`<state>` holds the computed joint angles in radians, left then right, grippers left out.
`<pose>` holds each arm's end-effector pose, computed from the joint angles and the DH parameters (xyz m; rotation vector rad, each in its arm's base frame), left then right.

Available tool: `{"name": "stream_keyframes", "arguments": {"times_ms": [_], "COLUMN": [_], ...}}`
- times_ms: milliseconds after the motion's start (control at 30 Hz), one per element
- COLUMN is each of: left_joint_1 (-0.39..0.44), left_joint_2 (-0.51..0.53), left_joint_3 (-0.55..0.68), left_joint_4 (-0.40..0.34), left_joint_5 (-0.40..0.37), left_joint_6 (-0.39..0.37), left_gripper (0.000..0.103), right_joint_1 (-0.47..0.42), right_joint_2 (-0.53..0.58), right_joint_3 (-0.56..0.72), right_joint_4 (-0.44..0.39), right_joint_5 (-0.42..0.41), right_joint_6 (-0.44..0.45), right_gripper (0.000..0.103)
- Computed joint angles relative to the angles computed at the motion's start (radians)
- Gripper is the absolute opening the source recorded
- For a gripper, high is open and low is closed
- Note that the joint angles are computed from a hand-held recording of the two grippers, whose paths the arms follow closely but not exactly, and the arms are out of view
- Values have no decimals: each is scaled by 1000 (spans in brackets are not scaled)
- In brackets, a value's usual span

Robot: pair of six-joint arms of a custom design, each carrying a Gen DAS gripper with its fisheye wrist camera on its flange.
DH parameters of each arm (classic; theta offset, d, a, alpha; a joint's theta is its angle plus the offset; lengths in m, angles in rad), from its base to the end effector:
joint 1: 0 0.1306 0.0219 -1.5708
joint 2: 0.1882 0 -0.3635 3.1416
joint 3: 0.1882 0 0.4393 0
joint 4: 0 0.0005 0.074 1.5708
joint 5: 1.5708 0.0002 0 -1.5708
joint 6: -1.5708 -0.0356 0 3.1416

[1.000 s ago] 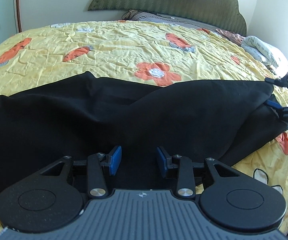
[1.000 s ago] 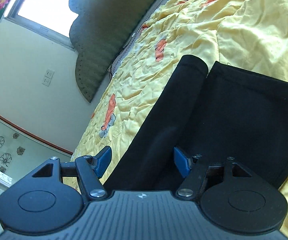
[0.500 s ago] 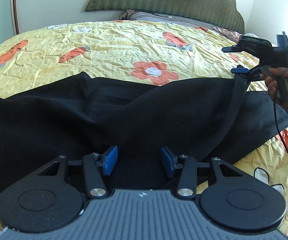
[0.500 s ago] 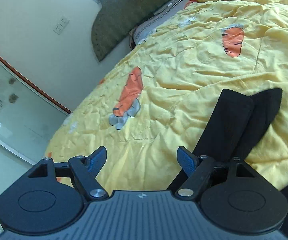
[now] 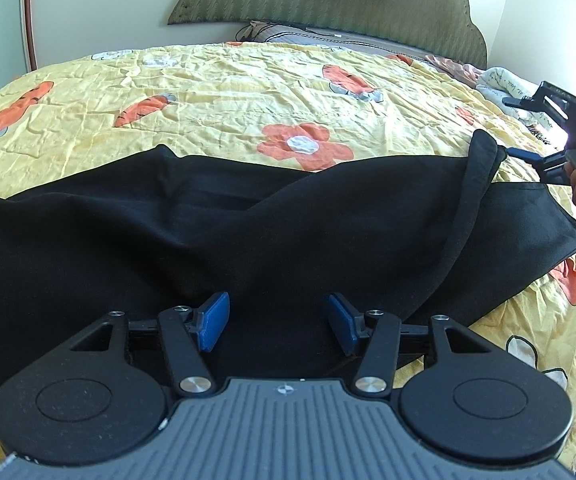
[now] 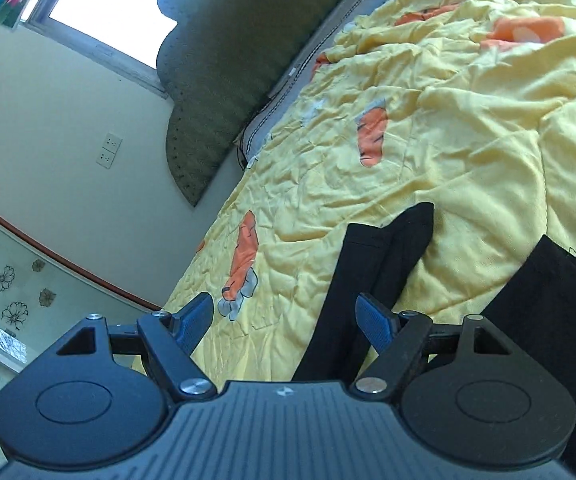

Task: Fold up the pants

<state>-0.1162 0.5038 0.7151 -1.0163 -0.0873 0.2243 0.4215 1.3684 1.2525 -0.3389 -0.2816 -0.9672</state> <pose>0.2459 -0.0261 0.3756 -0.1698 2.3666 -0.0598 0.4982 0.2337 0.3956 0.4055 2.1714 1.1185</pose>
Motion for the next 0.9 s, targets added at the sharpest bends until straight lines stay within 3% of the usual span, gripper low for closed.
{"name": "stream_keyframes", "arguments": {"times_ms": [133, 433, 467, 500, 533, 633, 767, 900], "left_joint_1": [7, -7, -7, -8, -10, -4, 0, -68], "left_joint_2": [2, 4, 5, 5, 6, 12, 13, 6], "left_joint_3": [5, 2, 2, 2, 4, 15, 29, 34], "left_joint_4": [-8, -5, -5, -6, -9, -20, -12, 36], "left_joint_5": [12, -11, -12, -12, -12, 0, 31, 1], "left_joint_6": [9, -1, -1, 0, 3, 11, 19, -28], "left_gripper": [58, 59, 59, 59, 59, 59, 58, 59], "right_joint_1": [3, 11, 12, 14, 16, 18, 23, 23], "right_joint_2": [48, 113, 119, 125, 132, 139, 95, 29], "right_joint_3": [28, 73, 78, 86, 97, 105, 63, 34], "right_joint_4": [-9, 12, 12, 2, -18, -43, -5, 25], "right_joint_5": [-9, 68, 80, 93, 112, 136, 176, 203], "right_joint_6": [-9, -19, -24, -22, -17, -27, -18, 1], "right_gripper": [79, 78, 75, 62, 43, 14, 8, 8]}}
